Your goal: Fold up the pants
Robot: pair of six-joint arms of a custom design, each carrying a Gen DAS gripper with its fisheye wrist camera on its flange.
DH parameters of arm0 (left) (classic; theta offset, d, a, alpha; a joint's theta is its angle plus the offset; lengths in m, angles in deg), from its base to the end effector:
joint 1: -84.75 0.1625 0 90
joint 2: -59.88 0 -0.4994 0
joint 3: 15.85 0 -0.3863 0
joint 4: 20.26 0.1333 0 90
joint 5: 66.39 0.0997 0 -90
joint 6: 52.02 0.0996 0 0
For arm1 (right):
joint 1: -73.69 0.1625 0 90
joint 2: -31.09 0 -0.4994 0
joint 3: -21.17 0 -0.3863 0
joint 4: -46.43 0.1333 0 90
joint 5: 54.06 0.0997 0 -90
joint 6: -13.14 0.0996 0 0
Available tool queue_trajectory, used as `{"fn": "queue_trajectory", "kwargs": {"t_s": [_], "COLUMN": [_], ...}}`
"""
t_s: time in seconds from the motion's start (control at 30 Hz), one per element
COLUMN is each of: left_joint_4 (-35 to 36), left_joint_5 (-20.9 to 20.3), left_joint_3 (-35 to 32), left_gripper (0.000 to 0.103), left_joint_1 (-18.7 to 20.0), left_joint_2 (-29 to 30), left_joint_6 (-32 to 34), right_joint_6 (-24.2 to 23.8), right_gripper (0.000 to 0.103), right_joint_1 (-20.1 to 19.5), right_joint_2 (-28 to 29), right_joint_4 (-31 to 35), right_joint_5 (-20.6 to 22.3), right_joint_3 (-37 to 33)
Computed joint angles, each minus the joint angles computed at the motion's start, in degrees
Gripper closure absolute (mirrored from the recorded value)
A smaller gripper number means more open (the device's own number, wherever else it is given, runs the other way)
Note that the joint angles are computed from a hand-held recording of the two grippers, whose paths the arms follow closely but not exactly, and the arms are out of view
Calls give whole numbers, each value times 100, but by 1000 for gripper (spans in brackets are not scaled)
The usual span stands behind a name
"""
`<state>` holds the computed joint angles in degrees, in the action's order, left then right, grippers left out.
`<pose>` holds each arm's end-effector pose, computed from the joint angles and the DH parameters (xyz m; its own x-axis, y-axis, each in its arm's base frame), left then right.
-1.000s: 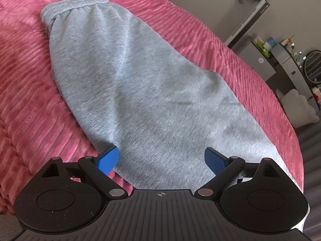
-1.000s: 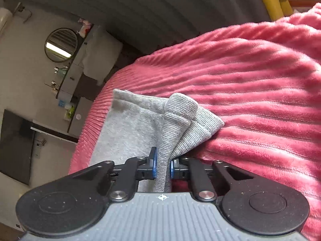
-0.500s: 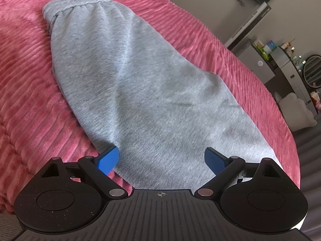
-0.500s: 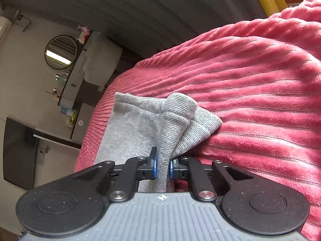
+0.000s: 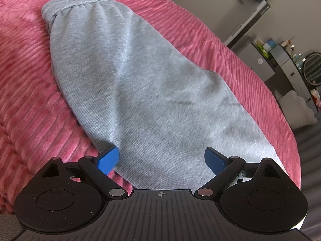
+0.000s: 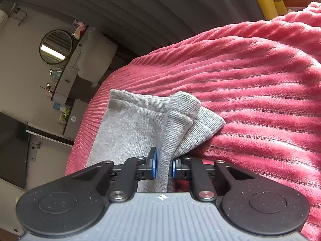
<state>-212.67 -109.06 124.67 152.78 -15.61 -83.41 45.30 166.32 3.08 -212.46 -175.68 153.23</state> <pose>0.0387 -0.4560 0.3027 -0.8340 -0.5208 -0.1825 -0.1606 0.5455 -0.8226 0.1024 -0.4621 0.0765 -0.7489 0.5943 -0.2931 0.4479 0.1280 -0.8849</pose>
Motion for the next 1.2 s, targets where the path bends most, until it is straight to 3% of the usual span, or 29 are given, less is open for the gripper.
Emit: {"fn": "queue_trajectory", "kwargs": {"t_s": [0.17,0.4,0.6,0.77,0.93,1.13,1.2], "left_joint_4": [30,19,0,-24,-193,-351,-232], "left_joint_5": [-71,-108,-148,-184,-332,-511,-522], "left_joint_3": [-20,-22,-22,-14,36,113,158], "left_gripper": [7,7,7,6,6,6,6], "left_joint_1": [37,59,80,91,143,184,139], "left_joint_2": [-16,-19,-27,-37,-61,-155,-276], "left_joint_6": [-16,-14,1,-6,-38,-111,-256], "right_joint_6": [59,-192,-232,-718,-783,-592,-813], "right_gripper": [89,91,91,92,92,92,93], "right_joint_1": [52,359,452,631,660,822,994], "right_joint_2": [7,-63,-84,-135,-135,-329,-361], "right_joint_4": [97,619,669,925,634,1701,1800], "right_joint_5": [-165,-896,-1059,-1384,-1165,-1848,-1998], "right_joint_3": [-77,-359,-422,-568,-517,-723,-916]}}
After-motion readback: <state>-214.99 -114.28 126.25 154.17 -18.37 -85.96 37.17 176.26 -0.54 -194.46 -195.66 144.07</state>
